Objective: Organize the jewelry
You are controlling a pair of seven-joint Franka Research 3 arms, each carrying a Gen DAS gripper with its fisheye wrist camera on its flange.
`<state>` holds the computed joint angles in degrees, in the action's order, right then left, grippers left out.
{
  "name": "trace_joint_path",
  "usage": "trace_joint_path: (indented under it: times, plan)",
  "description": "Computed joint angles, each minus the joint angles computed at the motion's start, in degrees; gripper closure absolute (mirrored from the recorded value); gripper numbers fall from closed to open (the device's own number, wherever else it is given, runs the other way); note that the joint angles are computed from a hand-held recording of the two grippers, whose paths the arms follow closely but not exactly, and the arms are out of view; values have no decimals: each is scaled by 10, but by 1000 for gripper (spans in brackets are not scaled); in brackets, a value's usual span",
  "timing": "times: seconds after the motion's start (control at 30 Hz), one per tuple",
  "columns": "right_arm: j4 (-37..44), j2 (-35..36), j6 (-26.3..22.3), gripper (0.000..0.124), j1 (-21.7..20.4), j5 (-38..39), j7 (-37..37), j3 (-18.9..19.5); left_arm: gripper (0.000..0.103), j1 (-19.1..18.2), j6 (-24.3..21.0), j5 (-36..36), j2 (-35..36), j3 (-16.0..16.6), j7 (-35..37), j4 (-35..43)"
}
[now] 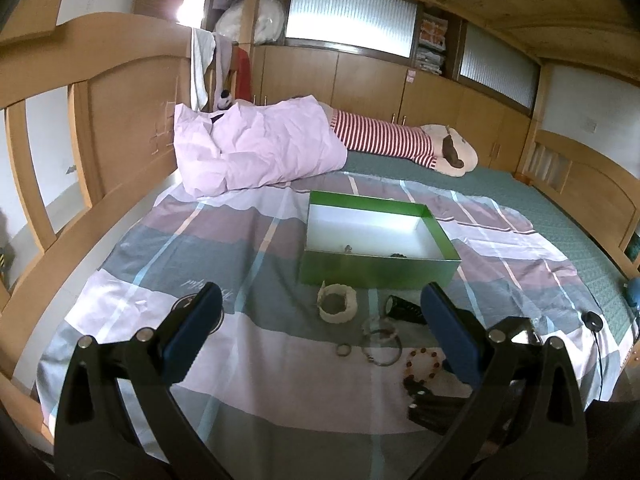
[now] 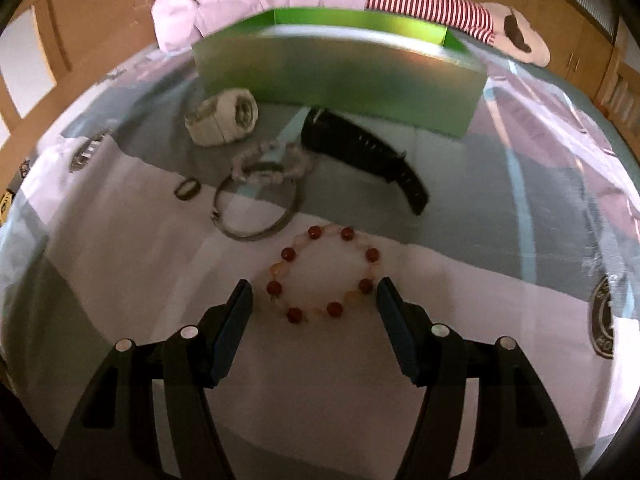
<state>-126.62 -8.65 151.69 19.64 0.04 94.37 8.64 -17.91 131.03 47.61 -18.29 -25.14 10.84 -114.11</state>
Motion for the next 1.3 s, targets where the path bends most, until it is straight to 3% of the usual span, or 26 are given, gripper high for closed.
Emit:
trace_joint_path:
  times: [0.13,0.2,0.27,0.33,0.43,0.47,1.03,1.3]
  plan:
    - [5,11,17,64,-4,-32,31,7,4,1,-4,-4,-3,3,1,-4]
    - [12,12,5,72,0,-28,28,5,4,1,-4,-8,-4,5,3,-6]
    - [17,11,-3,95,5,-10,9,0,4,2,-4,-12,-4,7,4,-7]
    - [18,8,-10,109,8,4,-8,-4,4,3,-2,-14,-4,7,5,-7]
    - [12,0,-8,109,8,23,-24,-7,5,3,0,-14,-2,7,7,-5]
    - [10,-3,-2,117,9,28,-29,-7,4,3,1,-14,0,7,11,-3]
    - [-54,-179,58,117,44,227,-200,-52,4,-8,-18,-15,27,9,15,17]
    - [-32,-195,50,117,33,267,-231,-66,4,-18,-5,-50,48,23,29,20]
